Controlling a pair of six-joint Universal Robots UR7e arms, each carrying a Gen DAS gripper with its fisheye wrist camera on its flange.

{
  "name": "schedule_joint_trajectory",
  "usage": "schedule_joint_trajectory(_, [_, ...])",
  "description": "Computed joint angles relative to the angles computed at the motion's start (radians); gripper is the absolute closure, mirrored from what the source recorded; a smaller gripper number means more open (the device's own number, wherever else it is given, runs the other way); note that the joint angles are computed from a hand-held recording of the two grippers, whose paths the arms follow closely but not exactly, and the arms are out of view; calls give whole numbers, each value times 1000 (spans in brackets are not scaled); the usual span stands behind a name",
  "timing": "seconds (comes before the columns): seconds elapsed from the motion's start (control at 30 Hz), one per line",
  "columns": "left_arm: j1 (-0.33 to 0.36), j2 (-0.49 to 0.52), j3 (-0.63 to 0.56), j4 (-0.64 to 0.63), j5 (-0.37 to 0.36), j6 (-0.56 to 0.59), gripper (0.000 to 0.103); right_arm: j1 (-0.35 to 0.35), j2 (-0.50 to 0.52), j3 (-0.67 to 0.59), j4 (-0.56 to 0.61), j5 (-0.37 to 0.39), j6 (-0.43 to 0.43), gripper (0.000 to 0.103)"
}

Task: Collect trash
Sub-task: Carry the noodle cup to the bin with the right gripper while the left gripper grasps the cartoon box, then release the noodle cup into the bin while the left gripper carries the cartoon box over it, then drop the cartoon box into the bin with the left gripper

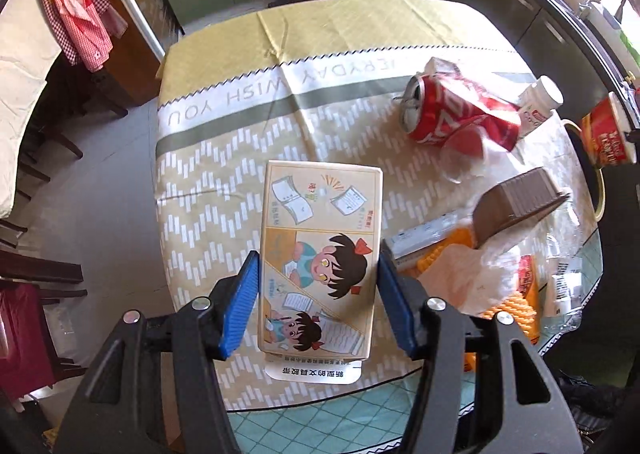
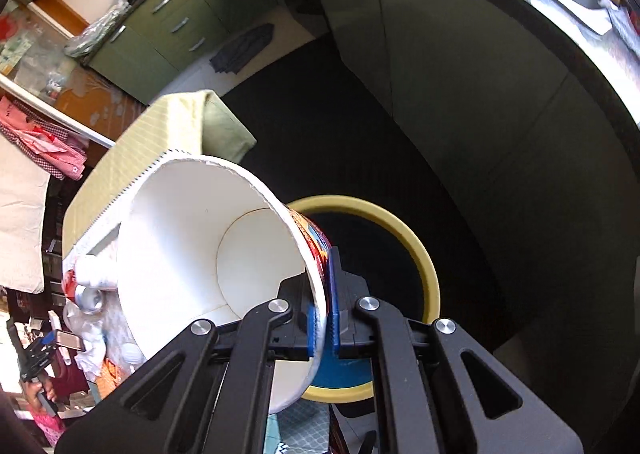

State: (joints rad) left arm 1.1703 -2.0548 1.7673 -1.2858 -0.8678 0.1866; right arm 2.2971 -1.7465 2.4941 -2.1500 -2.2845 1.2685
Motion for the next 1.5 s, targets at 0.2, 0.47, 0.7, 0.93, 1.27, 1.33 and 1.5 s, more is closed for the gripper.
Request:
schedule_joint_trajectory(0.2, [-234,-59,-3,180,-75,-159,47,-234,-18,220,-348,80,-234,96])
schedule_joint_trajectory(0.47, [-516,-97,64,308,-235,-283,47,-206,-91,198,-197,-11,-182,58])
schedule_joint_trajectory(0.7, [-733,-67,200,222,-405,-301,47,187,-180,12,368,-85,247,58])
schedule_joint_trajectory(0.93, [-854,84,415,-113,-540,-267,47,556,-85,-195,846,-1,745,58])
schedule_joint_trajectory(1.27, [-851,469,636,-610,-526,-278,46,834,31,-323,1032,198,1074,58])
schedule_joint_trajectory(1.33, [-858,518,649,-649,-516,-285,42,840,31,-319,1028,203,1083,58])
schedule_joint_trajectory(1.5, [-869,484,621,-614,-529,-286,42,807,27,-294,974,169,1016,58])
